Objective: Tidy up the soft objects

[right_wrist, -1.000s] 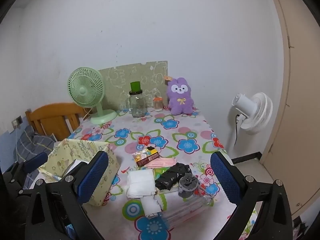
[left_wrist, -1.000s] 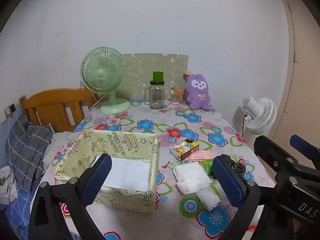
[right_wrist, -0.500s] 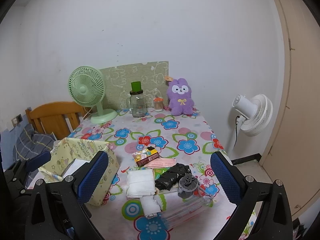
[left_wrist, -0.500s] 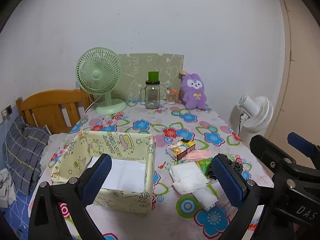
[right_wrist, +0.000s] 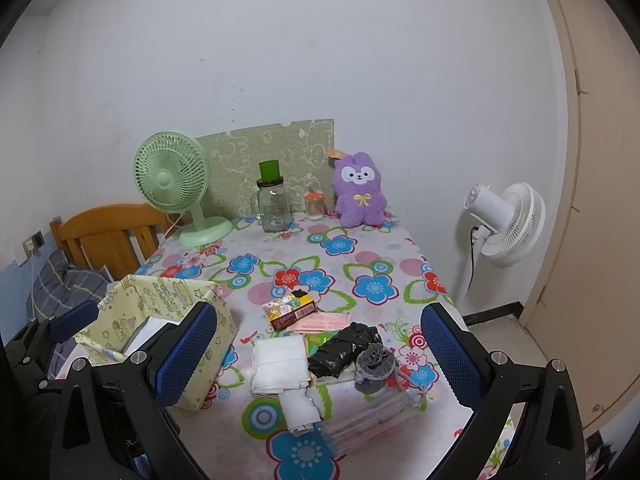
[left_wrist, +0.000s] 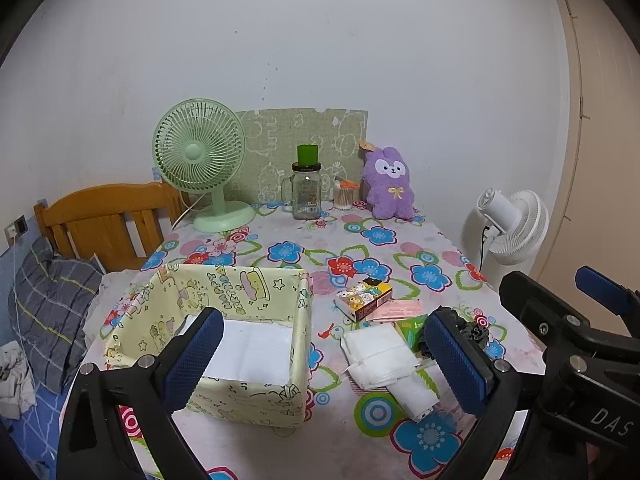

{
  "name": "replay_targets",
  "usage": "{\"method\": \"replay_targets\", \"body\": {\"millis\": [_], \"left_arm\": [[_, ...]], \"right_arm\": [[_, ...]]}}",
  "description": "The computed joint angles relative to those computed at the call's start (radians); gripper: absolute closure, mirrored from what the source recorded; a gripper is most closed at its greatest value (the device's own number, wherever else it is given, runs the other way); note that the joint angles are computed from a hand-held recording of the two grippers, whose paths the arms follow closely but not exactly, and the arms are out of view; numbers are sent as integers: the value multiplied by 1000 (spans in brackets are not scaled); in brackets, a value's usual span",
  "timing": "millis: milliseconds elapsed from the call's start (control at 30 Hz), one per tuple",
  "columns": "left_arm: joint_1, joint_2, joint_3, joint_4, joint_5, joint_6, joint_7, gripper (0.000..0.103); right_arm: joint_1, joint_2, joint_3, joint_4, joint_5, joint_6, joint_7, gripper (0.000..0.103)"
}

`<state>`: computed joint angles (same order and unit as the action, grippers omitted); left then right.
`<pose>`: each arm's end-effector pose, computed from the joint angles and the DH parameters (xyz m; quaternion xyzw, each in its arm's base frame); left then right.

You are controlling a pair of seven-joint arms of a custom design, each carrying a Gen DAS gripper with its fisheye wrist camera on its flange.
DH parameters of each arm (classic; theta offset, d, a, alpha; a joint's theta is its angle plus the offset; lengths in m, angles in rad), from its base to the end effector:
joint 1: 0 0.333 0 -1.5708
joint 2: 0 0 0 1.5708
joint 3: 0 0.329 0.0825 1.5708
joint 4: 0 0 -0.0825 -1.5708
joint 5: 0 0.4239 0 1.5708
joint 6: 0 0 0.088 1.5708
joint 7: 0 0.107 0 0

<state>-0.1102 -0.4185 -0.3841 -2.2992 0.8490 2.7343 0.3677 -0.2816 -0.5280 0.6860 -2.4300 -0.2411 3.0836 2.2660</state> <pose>0.4280 -0.2891 0.5787 -0.6158 0.6086 -0.3604 0.3472 0.4340 0.2561 0.5680 -0.6204 0.5801 -0.3272 0.4141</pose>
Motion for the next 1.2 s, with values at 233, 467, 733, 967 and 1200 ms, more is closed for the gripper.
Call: {"method": "replay_targets", "body": {"millis": [233, 467, 733, 967, 1200], "left_arm": [[-8, 8, 4, 5, -12, -6, 13, 1], [-10, 11, 3, 9, -13, -14, 10, 1], [-10, 9, 0, 8, 3, -15, 2, 1], [-11, 7, 1, 4, 6, -6, 0, 2], [-3, 9, -10, 10, 22, -13, -13, 2]], "right_arm": [[-3, 0, 2, 0, -4, 0, 3, 0], [-2, 2, 0, 1, -5, 0, 4, 0], [-14, -15, 9, -13, -7, 13, 8, 0], [-11, -23, 11, -19, 13, 12, -5, 0], [-13, -27, 12, -22, 23, 16, -16, 0]]}}
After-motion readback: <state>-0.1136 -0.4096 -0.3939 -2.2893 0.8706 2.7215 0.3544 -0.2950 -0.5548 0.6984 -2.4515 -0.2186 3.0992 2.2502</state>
